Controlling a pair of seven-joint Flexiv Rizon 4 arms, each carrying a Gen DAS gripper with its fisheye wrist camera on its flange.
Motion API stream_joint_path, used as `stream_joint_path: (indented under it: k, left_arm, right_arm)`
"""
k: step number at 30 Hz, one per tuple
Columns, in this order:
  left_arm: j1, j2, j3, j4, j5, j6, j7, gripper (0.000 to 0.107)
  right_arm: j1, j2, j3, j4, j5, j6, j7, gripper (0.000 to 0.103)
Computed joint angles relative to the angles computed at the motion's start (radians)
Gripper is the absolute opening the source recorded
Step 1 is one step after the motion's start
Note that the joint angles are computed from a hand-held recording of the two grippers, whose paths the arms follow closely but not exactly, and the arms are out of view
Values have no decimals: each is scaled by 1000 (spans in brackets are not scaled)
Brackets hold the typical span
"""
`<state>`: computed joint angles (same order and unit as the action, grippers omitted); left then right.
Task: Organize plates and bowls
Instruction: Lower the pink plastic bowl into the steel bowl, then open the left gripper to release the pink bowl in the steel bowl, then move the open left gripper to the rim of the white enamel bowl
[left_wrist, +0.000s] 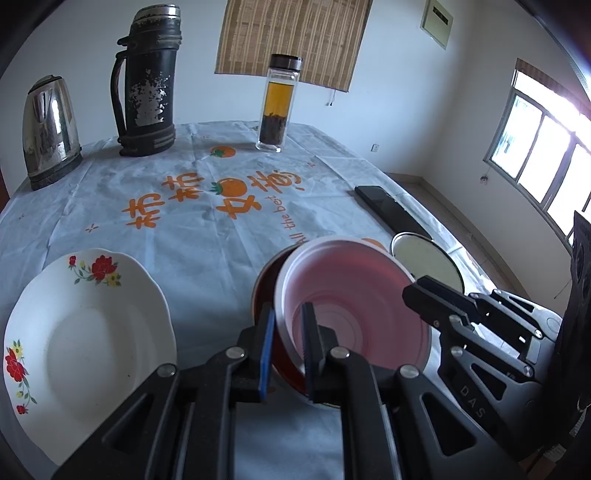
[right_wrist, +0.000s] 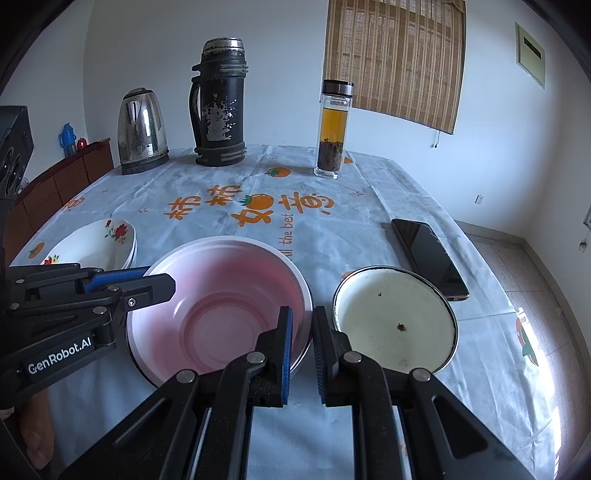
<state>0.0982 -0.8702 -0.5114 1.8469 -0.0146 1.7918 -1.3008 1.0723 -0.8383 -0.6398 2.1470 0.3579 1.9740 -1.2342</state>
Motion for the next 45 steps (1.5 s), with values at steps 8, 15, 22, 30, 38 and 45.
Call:
stream_joint_path:
  k: [8,15,22,30,38,45]
  left_arm:
    - [13,-5,-14,3,6,2,-1,15]
    - [23,-7,-24,4,10,0,0,16]
    - [72,-20,-79,23,40,38,-3,37]
    - [78,-23,-65,10,64,61,-65,60]
    - [73,-28,-56,2,76,61,-72,60]
    - [71,-28,-49,0,76,59,-76,60]
  right_arm:
    - [13,-7,-13,0,-2,-7,3,14]
    - [8,-11,-5,-3,6,6,6,14]
    - [-63,19,77,-5,-7,61,-14,31]
    - [-65,18,107,-20,73,97,-85,53]
    - [-54,13,102,-25,116,103,-114,60]
    - [-66,15,122,-30,147,125,-139,60]
